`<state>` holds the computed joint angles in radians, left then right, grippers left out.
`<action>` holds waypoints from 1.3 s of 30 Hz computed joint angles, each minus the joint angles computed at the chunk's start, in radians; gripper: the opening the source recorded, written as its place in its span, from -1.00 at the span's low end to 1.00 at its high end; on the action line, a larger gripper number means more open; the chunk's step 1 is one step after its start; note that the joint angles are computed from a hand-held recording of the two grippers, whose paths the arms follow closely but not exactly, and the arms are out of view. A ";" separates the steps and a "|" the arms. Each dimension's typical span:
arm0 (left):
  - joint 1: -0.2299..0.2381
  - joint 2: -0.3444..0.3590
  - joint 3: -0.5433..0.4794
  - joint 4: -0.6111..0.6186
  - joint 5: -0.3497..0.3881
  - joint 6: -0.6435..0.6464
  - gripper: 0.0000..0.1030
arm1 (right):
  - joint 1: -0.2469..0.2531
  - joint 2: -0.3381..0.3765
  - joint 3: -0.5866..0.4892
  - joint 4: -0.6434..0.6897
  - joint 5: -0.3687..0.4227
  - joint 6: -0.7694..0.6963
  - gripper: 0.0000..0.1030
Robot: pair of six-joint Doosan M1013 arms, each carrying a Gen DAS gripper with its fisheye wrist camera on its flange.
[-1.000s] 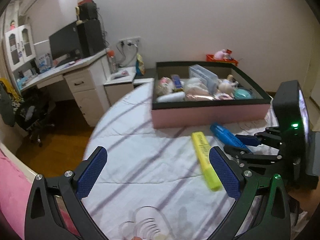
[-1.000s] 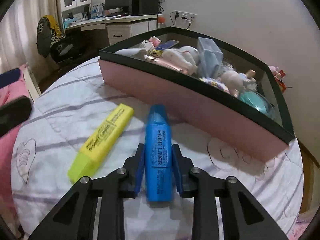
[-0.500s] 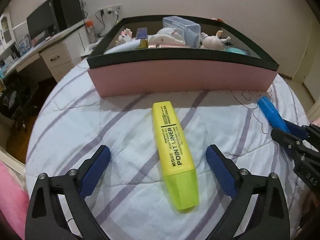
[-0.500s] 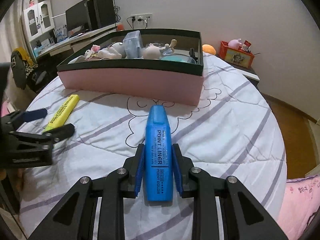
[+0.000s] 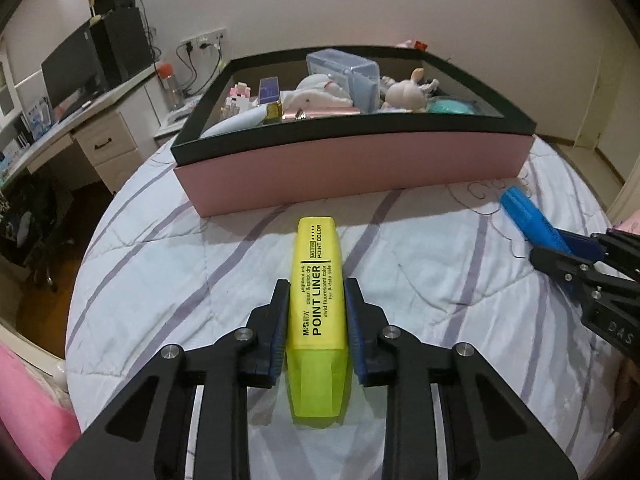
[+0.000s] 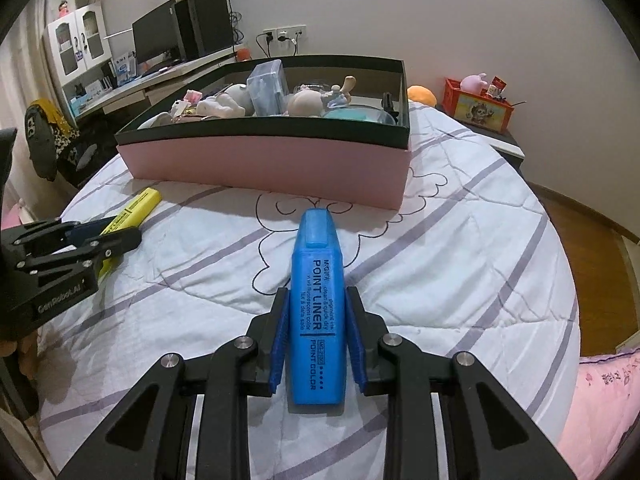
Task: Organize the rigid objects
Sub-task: 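Lift both highlighters over the pink box and lower them inside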
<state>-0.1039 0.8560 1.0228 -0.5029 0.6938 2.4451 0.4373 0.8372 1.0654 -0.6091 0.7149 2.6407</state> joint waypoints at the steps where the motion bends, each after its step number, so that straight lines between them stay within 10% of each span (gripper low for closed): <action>1: 0.005 -0.002 0.002 -0.026 0.010 0.016 -0.49 | 0.001 -0.001 0.003 -0.006 -0.002 0.007 -0.48; 10: 0.042 -0.067 0.080 -0.265 -0.005 0.207 -0.49 | 0.017 -0.071 0.129 -0.260 -0.150 0.366 -0.48; 20: 0.072 -0.182 0.202 -0.657 -0.056 0.576 -0.49 | 0.092 -0.141 0.160 -0.770 -0.112 0.746 -0.48; 39: 0.075 -0.244 0.225 -1.079 -0.149 1.019 -0.48 | 0.124 -0.131 0.048 -0.831 0.010 0.590 -0.48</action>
